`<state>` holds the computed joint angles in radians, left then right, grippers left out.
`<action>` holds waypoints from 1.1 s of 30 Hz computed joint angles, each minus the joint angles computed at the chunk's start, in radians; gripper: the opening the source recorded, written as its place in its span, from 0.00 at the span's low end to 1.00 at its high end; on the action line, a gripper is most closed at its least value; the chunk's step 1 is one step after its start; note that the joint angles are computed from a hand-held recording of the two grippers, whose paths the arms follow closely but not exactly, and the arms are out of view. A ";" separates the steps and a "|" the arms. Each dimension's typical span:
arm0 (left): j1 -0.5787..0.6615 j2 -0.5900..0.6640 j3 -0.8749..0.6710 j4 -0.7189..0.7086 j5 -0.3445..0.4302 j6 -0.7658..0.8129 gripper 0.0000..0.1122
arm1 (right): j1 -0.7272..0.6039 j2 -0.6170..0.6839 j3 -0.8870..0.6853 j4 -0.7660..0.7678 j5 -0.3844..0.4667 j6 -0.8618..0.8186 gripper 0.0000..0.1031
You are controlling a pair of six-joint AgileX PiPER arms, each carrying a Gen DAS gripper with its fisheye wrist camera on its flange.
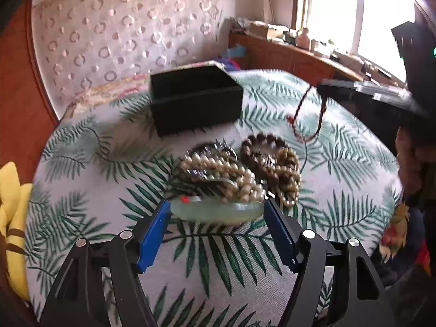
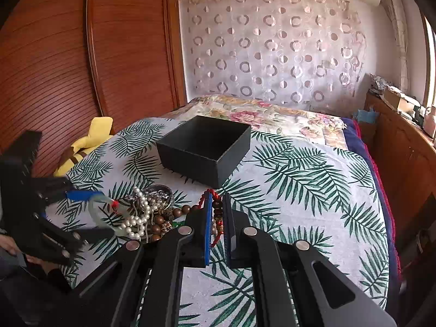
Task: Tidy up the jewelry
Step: 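Lift the pale green jade bangle with the left tool while the right tool holds the bracelet, then lower the red bracelet into the black box with the right tool while the left drops the bangle in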
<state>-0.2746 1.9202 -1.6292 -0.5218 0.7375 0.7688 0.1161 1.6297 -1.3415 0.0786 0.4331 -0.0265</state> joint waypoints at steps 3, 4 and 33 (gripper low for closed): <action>0.011 -0.013 -0.010 -0.027 0.008 0.018 0.60 | 0.010 0.002 0.004 -0.020 -0.006 0.016 0.08; 0.010 -0.015 -0.014 -0.026 0.005 0.016 0.60 | 0.010 0.002 0.004 -0.023 -0.006 0.017 0.08; 0.032 0.157 -0.444 0.001 0.085 -0.128 0.60 | 0.034 0.104 -0.234 -0.056 0.049 0.014 0.08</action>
